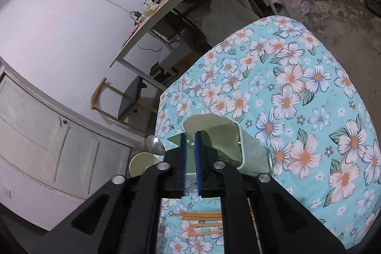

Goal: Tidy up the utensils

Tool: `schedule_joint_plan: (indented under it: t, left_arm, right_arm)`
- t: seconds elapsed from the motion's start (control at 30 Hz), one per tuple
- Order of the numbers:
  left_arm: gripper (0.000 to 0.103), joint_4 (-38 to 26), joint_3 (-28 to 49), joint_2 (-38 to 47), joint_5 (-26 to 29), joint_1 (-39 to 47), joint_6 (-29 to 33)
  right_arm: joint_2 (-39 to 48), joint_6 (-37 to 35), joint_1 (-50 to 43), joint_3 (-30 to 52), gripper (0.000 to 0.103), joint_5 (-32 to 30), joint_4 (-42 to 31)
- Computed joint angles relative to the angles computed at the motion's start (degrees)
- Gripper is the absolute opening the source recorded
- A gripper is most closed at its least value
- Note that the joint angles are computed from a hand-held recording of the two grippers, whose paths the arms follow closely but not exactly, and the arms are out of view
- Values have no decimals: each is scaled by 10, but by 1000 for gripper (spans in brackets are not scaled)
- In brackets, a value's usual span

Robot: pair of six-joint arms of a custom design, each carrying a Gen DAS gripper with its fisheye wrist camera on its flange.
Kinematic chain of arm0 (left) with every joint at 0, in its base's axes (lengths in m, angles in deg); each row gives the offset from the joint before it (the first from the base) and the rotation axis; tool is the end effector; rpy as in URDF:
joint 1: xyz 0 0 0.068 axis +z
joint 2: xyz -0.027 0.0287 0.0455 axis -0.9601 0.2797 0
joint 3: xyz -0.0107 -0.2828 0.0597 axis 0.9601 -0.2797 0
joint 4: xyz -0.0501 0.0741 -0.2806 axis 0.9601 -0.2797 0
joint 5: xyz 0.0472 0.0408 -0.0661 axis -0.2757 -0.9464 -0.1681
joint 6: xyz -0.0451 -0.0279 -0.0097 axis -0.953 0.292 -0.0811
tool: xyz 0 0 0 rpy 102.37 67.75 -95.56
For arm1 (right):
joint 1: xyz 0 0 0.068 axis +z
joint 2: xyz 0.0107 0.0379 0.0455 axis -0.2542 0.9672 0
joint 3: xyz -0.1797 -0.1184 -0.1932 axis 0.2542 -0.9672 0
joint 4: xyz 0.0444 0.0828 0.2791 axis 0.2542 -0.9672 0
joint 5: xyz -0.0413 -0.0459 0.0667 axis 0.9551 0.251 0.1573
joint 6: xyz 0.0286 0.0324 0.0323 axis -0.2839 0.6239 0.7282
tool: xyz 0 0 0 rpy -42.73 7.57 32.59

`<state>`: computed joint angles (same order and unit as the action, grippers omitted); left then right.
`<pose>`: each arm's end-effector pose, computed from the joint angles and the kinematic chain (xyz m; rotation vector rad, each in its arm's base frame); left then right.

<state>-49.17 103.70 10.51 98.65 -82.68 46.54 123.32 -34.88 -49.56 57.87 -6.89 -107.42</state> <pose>0.1227 -0.0276 0.2307 0.0726 2.2215 -0.4593 0.2436 -0.1366 0.3544 0.3542 2.3940 0.8921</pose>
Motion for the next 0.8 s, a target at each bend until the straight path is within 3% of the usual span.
schedule_joint_plan:
  t: [0.1, 0.3, 0.5, 0.6, 0.8]
  left_arm:
    - [37, -1, -1, -1, -2, -2, 0]
    - [41, -6, -3, -7, -13, -16, -6]
    - [50, -23, -5, -7, -59, -81, -31]
    - [55, -35, -14, -15, -90, -128, -53]
    - [61, -60, -43, -21, -155, -231, -116]
  right_arm:
    - [-15, -1, -13, -1, 34, -6, 7]
    - [-53, -60, -60, -6, 49, -32, -17]
    - [-102, -221, -133, -62, 75, -37, -95]
    - [-142, -287, -162, -133, 80, 4, -101]
    - [-280, -375, -179, -321, 81, 136, -34]
